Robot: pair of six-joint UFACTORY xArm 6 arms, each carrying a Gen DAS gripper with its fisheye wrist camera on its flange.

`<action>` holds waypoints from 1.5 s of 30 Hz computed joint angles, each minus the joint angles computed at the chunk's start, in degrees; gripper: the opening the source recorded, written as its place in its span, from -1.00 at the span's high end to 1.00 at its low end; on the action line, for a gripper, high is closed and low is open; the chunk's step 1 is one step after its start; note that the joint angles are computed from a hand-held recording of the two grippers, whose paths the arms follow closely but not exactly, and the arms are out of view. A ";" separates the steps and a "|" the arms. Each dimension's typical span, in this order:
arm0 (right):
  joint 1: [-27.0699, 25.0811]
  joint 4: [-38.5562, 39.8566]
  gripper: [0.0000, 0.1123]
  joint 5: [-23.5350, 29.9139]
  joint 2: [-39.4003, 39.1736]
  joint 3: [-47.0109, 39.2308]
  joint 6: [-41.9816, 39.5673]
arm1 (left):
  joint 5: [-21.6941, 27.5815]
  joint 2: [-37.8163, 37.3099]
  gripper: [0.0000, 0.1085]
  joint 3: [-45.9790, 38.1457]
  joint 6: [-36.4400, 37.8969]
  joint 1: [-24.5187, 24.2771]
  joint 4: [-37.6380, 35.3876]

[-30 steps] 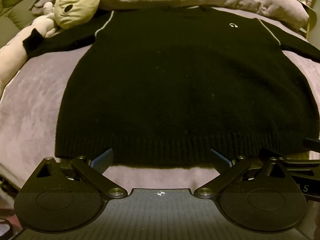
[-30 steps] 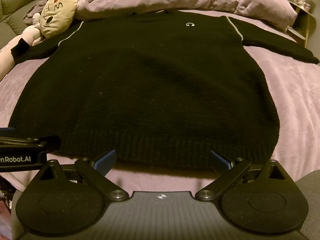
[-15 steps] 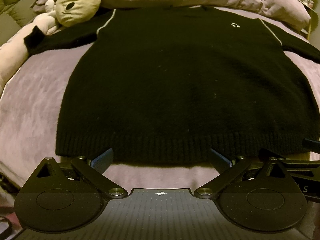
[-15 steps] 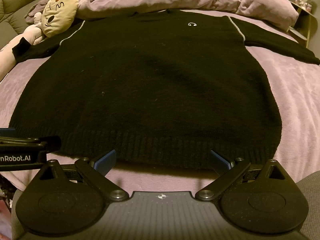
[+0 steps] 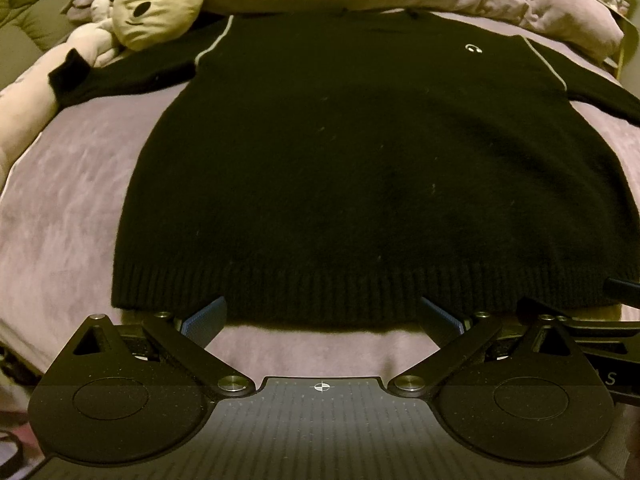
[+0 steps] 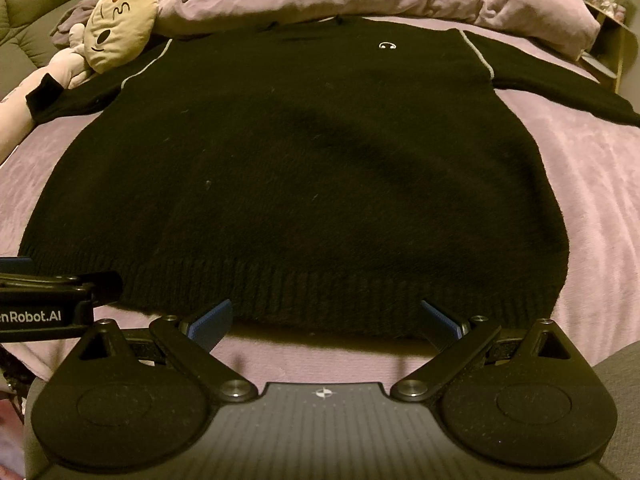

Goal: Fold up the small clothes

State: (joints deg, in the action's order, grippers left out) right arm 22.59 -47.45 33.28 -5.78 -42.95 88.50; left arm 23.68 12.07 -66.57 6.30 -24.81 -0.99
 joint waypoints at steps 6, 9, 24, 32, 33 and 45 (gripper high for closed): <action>-0.15 -0.02 -0.76 -0.38 -0.17 0.32 0.03 | 0.10 0.07 -0.90 0.04 0.03 0.03 -0.10; -0.15 0.00 -0.76 -0.45 -0.33 0.55 0.23 | 0.32 0.18 -0.90 -0.15 -0.16 -0.04 0.07; -0.83 0.46 -0.76 -0.65 -0.38 0.72 0.13 | 1.27 0.68 -0.90 -1.02 -1.38 -0.42 0.59; -1.23 0.58 -0.76 -0.89 -0.51 0.91 0.08 | 1.72 0.85 -0.90 -1.42 -1.19 -0.49 0.46; -1.17 0.65 -0.76 -0.83 -0.47 0.86 0.10 | 1.76 0.86 -0.90 -1.43 -1.16 -0.48 0.40; -0.92 0.36 -0.76 -0.82 -0.37 0.75 0.49 | 2.29 1.07 -0.90 -1.90 -1.42 -0.39 0.44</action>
